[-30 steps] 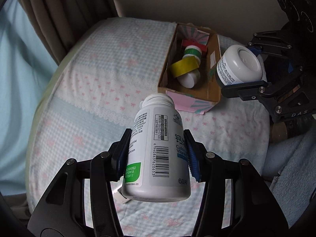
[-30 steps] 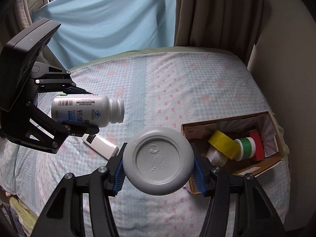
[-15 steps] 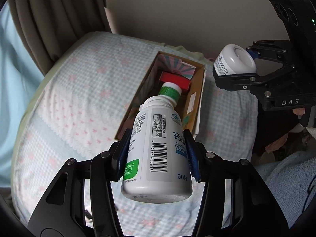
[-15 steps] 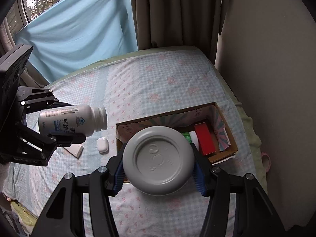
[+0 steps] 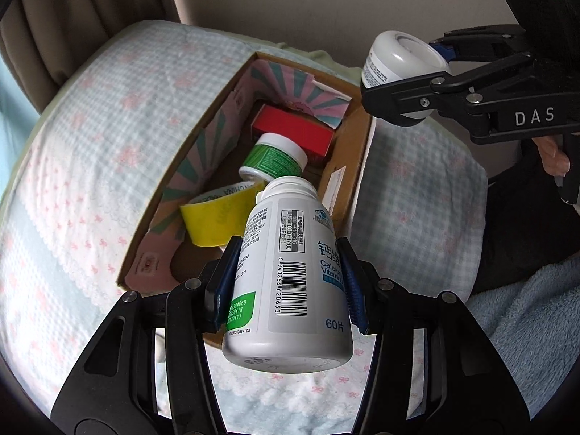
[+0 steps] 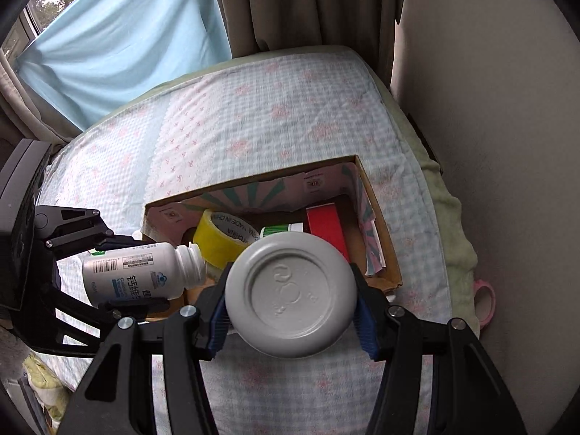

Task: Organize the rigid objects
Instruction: 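Lift and carry the pill bottle and round container over the cardboard box with both tools, then open both tools to drop the bottle and container into the box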

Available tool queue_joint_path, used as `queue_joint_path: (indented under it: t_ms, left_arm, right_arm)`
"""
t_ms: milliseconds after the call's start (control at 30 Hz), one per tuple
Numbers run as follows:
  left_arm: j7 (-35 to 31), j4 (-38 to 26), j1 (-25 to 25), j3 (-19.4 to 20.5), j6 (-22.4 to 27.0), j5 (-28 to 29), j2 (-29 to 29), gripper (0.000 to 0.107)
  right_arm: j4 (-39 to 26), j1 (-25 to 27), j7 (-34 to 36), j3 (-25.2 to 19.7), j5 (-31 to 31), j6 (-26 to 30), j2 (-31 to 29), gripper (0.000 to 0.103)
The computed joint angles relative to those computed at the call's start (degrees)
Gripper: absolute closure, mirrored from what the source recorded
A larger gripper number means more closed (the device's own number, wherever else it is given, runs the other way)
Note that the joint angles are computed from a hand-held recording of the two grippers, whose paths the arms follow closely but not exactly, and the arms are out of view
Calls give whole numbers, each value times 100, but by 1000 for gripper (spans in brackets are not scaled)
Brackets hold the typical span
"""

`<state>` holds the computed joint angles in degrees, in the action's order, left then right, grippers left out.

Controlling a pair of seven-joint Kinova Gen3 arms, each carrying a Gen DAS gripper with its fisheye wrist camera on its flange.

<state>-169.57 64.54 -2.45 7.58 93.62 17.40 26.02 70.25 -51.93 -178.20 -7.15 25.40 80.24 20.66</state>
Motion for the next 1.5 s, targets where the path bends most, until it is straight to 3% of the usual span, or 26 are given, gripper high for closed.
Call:
queue_joint_path:
  t_ms: [267,533,600,633,667,700,733,900,1067,1500]
  left_arm:
    - [-339,620,203,29,-599,-254,45,60]
    - [-427,570,298,67,-644,-318,150,60]
    - [-404,744,419,30,-930,-482,28,60]
    - [-401,821,477,4,-1055,-538,-33,54]
    - [-414,839,468,28,-1087,-561,-58,25]
    - [-436,801,449,42,-1035,-545,-53,5]
    - [-469,748,393,61,-957,-468,-35,4]
    - [-229,469,370,23,-726,-414,119,5]
    - [-242,510,344,28,-830,-437,98,5]
    - [-332,480,161,-29,-416,-440,-210,5]
  right_arm:
    - [1056,461,-198,-27,-344,-1312,-138,50]
    - [1360,713,-189,22,-618,-1934,-85,50]
    - [1501,788,-315,44,-736,-2191,-140,50]
    - [1621,858,-358,41,-827,-2396,-190,47]
    - [1755,902,-418,44,-869,-2615,-257,29]
    - [1838,922,-508,40,-846,-2742,-309,15]
    - [1875,841,-638,96,-733,-2775,-346,0]
    - [1862,844,-813,60,-589,-2677,-401,0]
    - [1803,804,-970,48,-494,-2545,-397,0]
    - [1474,522,-1373,-37,-232,-2037,-491,0]
